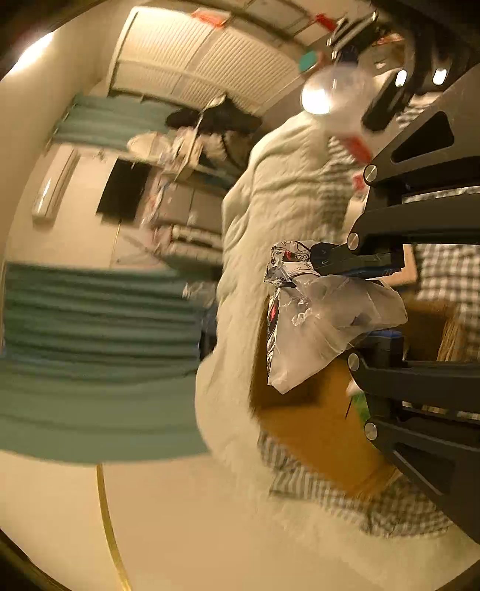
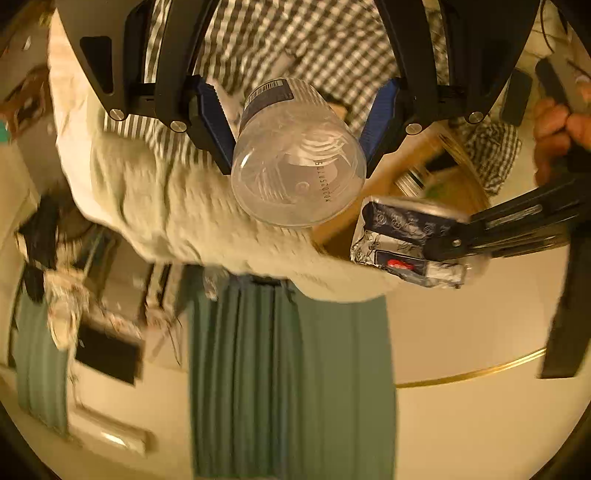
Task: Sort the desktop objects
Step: 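Carry both items to the cardboard box and release them inside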
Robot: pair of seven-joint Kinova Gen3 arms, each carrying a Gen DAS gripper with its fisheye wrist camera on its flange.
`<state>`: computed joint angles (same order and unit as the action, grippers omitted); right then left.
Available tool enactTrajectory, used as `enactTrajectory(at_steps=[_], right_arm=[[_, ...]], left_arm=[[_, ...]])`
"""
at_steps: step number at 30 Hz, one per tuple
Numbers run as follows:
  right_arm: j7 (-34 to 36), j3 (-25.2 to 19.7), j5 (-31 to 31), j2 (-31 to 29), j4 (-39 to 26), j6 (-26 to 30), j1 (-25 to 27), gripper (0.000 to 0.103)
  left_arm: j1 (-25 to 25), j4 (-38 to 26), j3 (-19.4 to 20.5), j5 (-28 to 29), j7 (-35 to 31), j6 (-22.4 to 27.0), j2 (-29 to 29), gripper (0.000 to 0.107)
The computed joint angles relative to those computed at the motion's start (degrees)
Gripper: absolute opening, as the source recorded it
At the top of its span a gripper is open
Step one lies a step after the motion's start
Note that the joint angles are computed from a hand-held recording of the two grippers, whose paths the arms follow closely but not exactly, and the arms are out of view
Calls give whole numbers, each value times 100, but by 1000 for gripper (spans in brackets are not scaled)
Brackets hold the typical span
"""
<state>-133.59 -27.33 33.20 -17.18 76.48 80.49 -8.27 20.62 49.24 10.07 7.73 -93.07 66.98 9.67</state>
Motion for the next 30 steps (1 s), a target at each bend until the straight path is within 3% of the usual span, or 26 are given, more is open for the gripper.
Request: enactTrajectory(at_steps=[4,8,15,19,21,23,24,27,30], right_arm=[[281,-228,268,530,-835,106,-195,65],[435,-47,317,1159,-1499,-123,-525,65],[379,802,-520,2026,-1663,-931,-712,64],[296,1150,-925,2222,-1300,-1374,-720,64],[199,1311,-760,2146,-1037,-1559,-913,66],[4,1416,-364,1895,-622,-1949,-1110,78],[-110,1463,-214,1824,-533,-2032,-1205,81],[-262,1616,-180,1579,-510,-1975,-1359,81],[-264,1564,-183,1213,-461,-1766,-1314,81]], left_arm=[[-67,-839,-231,-418,228,397,434,21],[-195,-1157,-391,-559,455,597,765,21],[-259,-614,-463,-777,374,280,968,21],[-452,-262,-337,-470,73,16,953,21],[-404,-173,-343,-488,74,-57,936,32],[-363,-258,-344,-495,182,73,968,86],[-331,-226,-372,-505,293,63,929,94],[-370,40,-349,-410,412,-181,668,97],[-259,-33,-279,-461,450,-55,485,97]])
